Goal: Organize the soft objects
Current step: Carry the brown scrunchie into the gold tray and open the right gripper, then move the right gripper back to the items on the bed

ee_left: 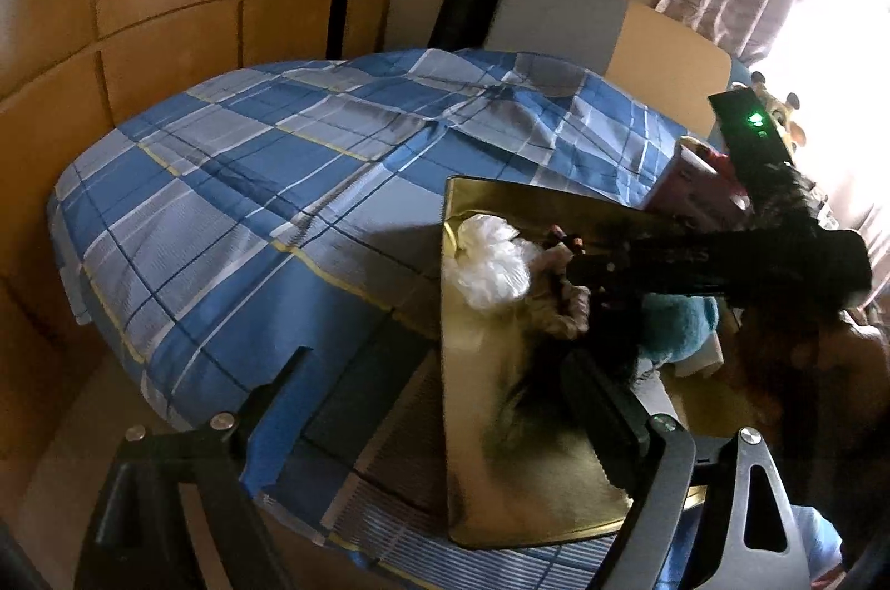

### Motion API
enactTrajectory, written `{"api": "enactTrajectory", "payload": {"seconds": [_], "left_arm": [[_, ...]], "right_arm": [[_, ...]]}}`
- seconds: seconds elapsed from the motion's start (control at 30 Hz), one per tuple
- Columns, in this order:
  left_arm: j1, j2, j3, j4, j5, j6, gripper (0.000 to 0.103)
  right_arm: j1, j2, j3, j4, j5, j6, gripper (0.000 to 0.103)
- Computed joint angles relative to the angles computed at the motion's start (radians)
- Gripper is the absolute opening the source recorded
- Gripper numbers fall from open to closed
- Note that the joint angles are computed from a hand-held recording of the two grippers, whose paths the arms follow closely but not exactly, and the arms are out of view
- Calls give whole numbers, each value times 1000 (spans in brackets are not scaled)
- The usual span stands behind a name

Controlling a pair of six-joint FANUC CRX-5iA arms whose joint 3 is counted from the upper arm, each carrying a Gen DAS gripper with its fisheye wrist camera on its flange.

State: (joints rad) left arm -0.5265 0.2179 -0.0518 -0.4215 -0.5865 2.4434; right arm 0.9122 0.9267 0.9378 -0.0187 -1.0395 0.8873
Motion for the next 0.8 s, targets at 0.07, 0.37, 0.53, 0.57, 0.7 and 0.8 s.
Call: {"api": "enactTrajectory", "payload": {"seconds": [0.07, 0.37, 0.53, 0.57, 0.7, 0.8], "left_arm": [[-5, 1, 4, 0, -2, -6, 89], [-53, 9, 34, -12, -15, -52, 91], [-79, 26, 55, 6, -12, -108, 91], [-84, 30, 60, 11, -11, -118, 91], [-102, 45, 79, 24, -14, -157, 91], [-115, 59, 97, 39, -18, -188, 91]], "right_arm": [[5, -38, -65, 13, 38, -12, 39], [61, -252, -446, 238, 231, -125, 39], [78, -370, -652, 352, 315, -215, 39], [80, -393, -691, 375, 326, -238, 39], [81, -487, -851, 484, 366, -367, 39], [74, -546, -949, 546, 392, -468, 39]]}}
